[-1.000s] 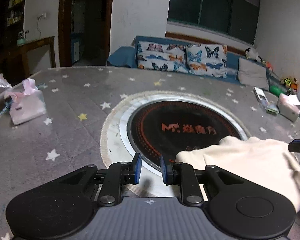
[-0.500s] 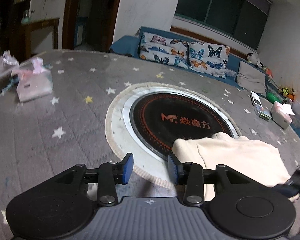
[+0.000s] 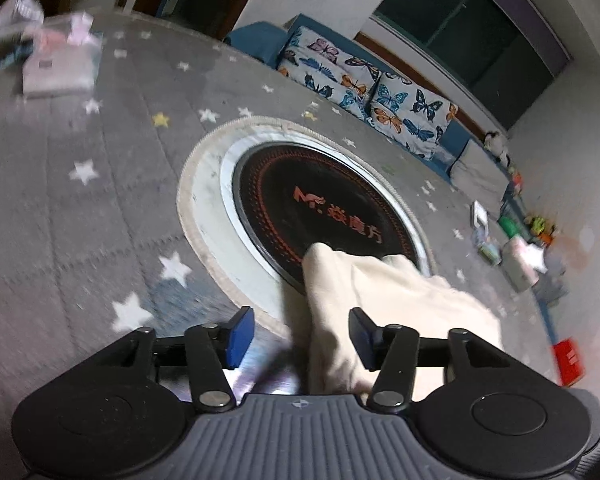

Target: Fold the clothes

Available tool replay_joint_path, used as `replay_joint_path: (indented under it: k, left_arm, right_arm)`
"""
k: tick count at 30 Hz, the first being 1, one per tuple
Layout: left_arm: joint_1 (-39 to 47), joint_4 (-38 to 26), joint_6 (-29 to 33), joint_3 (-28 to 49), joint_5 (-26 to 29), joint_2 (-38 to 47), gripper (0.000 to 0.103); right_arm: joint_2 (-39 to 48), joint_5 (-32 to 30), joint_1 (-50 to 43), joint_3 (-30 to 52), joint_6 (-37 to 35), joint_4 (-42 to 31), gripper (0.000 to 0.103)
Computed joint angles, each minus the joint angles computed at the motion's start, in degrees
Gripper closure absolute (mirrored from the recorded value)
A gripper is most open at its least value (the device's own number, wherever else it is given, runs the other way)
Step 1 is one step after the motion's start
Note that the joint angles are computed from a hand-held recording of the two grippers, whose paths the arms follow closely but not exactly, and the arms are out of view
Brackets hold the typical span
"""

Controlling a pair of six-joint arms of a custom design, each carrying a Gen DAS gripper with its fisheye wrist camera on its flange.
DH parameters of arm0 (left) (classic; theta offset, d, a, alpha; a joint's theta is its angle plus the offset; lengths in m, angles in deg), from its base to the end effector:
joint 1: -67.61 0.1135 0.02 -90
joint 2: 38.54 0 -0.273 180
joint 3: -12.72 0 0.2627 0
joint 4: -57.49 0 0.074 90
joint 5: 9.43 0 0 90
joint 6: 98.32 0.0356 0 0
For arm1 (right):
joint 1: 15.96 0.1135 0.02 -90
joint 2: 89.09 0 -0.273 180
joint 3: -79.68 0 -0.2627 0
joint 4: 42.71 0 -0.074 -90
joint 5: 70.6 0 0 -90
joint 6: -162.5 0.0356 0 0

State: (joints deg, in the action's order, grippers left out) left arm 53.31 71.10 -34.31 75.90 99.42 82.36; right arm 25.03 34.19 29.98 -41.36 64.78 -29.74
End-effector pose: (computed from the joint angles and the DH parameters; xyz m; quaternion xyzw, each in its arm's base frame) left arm 0.3633 -0.1045 0.0507 -0.0290 0.9102 -0.2740 0.3091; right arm 0.2582 0.2538 0.0742 -0.3627 0.8326 0.0204 0.4182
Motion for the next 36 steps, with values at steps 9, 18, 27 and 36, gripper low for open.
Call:
replay_joint_path:
  k: [9, 18, 27, 36]
  left_arm:
    - [-0.77, -1.63, -12.55, 3.34, 3.43, 2.25, 0.035]
    - [-1.24, 0.49, -20.52, 5.48, 7.08, 5.48, 0.042]
    - [0.31, 6.09, -27.44, 5.99, 10.85, 9.41, 0.085]
    - [-0.60, 6.23, -23.85, 5.25, 8.19, 8.51, 0.088]
  right_arm:
    - [-6.10, -6.90, -5.63, -5.16, 7.47, 4.11, 0.091]
    - [-6.66, -9.23, -7.16, -7.24, 8.17, 7.21, 0.091]
    - [-5.75, -9.51, -6.87, -7.12, 8.46, 7.30, 0.090]
    - [-10.91, -9.14, -10.61, -12.58, 11.66, 7.69, 0.083]
